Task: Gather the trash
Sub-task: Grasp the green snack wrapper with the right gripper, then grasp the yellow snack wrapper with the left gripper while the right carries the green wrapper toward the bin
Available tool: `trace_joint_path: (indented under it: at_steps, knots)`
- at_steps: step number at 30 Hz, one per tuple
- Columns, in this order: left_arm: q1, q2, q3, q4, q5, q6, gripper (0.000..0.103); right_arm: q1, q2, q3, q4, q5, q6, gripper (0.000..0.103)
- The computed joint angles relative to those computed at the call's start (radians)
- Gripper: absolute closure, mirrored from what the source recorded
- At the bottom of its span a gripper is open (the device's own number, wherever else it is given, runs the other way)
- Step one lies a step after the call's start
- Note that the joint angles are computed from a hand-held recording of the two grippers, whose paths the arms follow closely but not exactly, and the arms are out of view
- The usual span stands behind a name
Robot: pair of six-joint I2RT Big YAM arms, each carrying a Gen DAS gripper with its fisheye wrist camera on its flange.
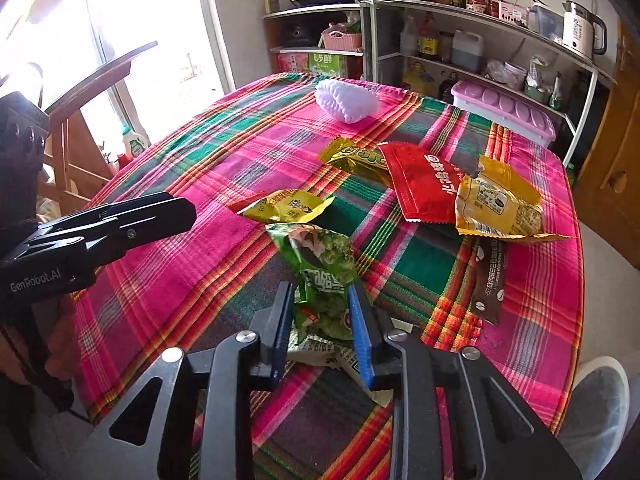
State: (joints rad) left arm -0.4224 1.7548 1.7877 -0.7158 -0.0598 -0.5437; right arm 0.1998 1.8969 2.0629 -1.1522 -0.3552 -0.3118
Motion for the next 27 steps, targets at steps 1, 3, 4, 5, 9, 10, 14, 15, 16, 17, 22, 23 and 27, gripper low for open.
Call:
trace_joint_path:
  at_steps: [1, 3, 4, 5, 9, 10, 14, 15, 16, 17, 22, 23, 27]
  knots:
    - [0.002, 0.007, 0.007, -0.001, 0.011, -0.008, 0.042, -0.001, 0.001, 0.001, -0.001, -0.004, 0.004, 0.081]
    - [0.006, 0.024, 0.025, -0.008, 0.025, -0.023, 0.042, -0.006, -0.005, -0.006, 0.011, -0.011, 0.02, 0.082]
    - [0.007, 0.031, 0.034, -0.01, 0.029, -0.027, 0.042, -0.011, -0.007, -0.006, 0.015, -0.016, 0.03, 0.082]
    - [0.008, 0.039, 0.043, -0.014, 0.03, -0.028, 0.042, -0.015, -0.011, -0.008, 0.022, -0.02, 0.038, 0.082]
    - [0.004, 0.084, 0.103, -0.047, 0.028, -0.012, 0.042, -0.036, -0.036, -0.023, 0.048, -0.031, 0.074, 0.083]
    - [0.003, 0.099, 0.124, -0.061, 0.023, -0.006, 0.041, -0.04, -0.04, -0.026, 0.051, -0.033, 0.081, 0.083]
    - [-0.007, 0.172, 0.23, -0.142, -0.008, 0.002, 0.039, -0.064, -0.063, -0.05, 0.063, -0.044, 0.107, 0.083]
    - [-0.009, 0.19, 0.254, -0.159, -0.012, -0.002, 0.039, -0.069, -0.069, -0.059, 0.066, -0.045, 0.11, 0.083]
    - [-0.013, 0.207, 0.279, -0.178, -0.02, -0.003, 0.039, -0.074, -0.073, -0.065, 0.068, -0.048, 0.114, 0.083]
    - [-0.017, 0.225, 0.305, -0.199, -0.031, -0.003, 0.038, -0.079, -0.078, -0.071, 0.07, -0.05, 0.117, 0.083]
    - [-0.039, 0.301, 0.437, -0.302, -0.09, 0.009, 0.025, -0.102, -0.089, -0.088, 0.077, -0.056, 0.13, 0.083]
    - [-0.045, 0.322, 0.475, -0.334, -0.108, 0.018, 0.024, -0.105, -0.091, -0.092, 0.08, -0.057, 0.134, 0.083]
    - [-0.065, 0.402, 0.621, -0.465, -0.176, 0.071, 0.023, -0.12, -0.097, -0.104, 0.088, -0.059, 0.149, 0.083]
